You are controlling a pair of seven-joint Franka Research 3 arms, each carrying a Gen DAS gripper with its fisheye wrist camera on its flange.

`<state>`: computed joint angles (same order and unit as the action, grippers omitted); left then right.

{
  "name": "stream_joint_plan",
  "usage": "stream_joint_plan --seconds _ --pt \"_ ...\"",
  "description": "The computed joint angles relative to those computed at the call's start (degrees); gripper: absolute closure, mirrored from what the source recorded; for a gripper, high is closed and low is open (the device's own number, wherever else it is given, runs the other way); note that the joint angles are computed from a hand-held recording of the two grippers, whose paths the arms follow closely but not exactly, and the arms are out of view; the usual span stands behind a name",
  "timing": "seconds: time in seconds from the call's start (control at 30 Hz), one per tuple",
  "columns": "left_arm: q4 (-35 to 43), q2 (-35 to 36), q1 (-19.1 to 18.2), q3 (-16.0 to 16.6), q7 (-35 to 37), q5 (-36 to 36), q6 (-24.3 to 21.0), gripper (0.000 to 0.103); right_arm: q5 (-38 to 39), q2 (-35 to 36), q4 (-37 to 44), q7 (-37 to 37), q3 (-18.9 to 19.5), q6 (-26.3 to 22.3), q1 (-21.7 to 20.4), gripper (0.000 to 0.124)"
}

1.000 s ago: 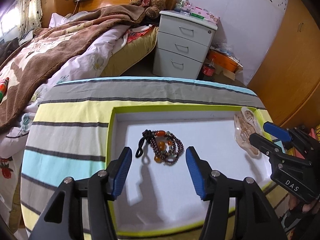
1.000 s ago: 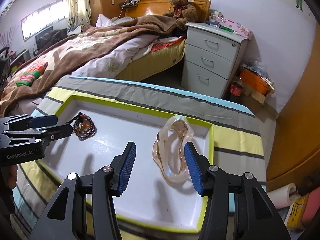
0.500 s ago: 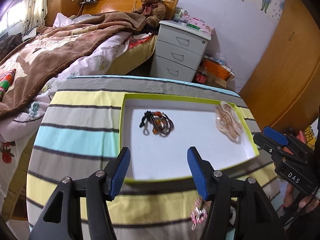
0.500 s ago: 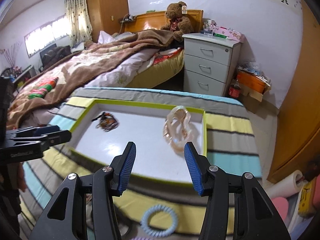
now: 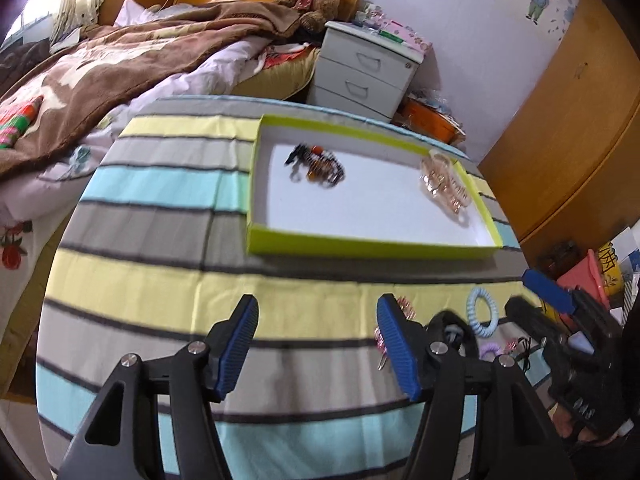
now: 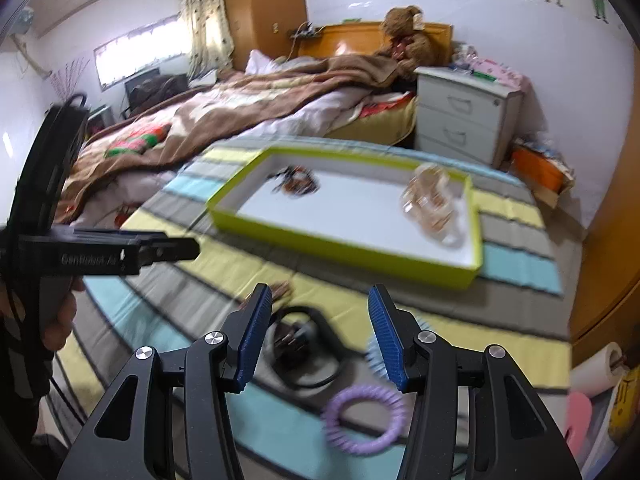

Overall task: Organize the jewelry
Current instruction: 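Grasp the black hair tie with the right gripper and lift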

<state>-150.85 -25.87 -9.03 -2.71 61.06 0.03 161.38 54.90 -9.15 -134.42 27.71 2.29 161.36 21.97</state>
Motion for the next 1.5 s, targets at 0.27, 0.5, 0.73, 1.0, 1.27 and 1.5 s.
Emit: stream_joint_plan --seconds 0.27,0.5,0.73,1.0,1.27,1.5 --pt "-3.3 -3.1 1.9 -2.2 -2.8 3.1 -1.6 0.04 -1.7 0.3 -1.6 0.4 1.0 -0.9 1.1 0.073" --pt "-4.9 -4.3 1.6 -1.7 -4.1 4.2 -2.1 0.04 -4.8 0.9 -2.3 2.2 1.8 -0.4 1.5 0.084" --pt "-5.5 -4.4 1.0 -1.0 -4.1 4.0 -2.0 0.04 -12.1 1.9 -2.8 7.2 2.8 2.1 1.3 0.095" --pt "-5.4 -4.0 -0.1 -0.3 -2.6 2.7 -1.7 0.04 -14.1 1.8 -3.3 8.3 1.9 4.0 2.1 0.112" --pt "-4.7 -2.9 -0.2 -0.6 -2.1 2.2 -1.6 0.04 -2.2 -0.2 -2.6 0.0 -0.3 2.9 3.0 0.113" --pt "-3.4 -1.1 -2.0 0.0 0.3 0.7 -0.6 0.04 5.0 -1.9 -2.2 -5.1 -1.1 3.2 2.4 0.113"
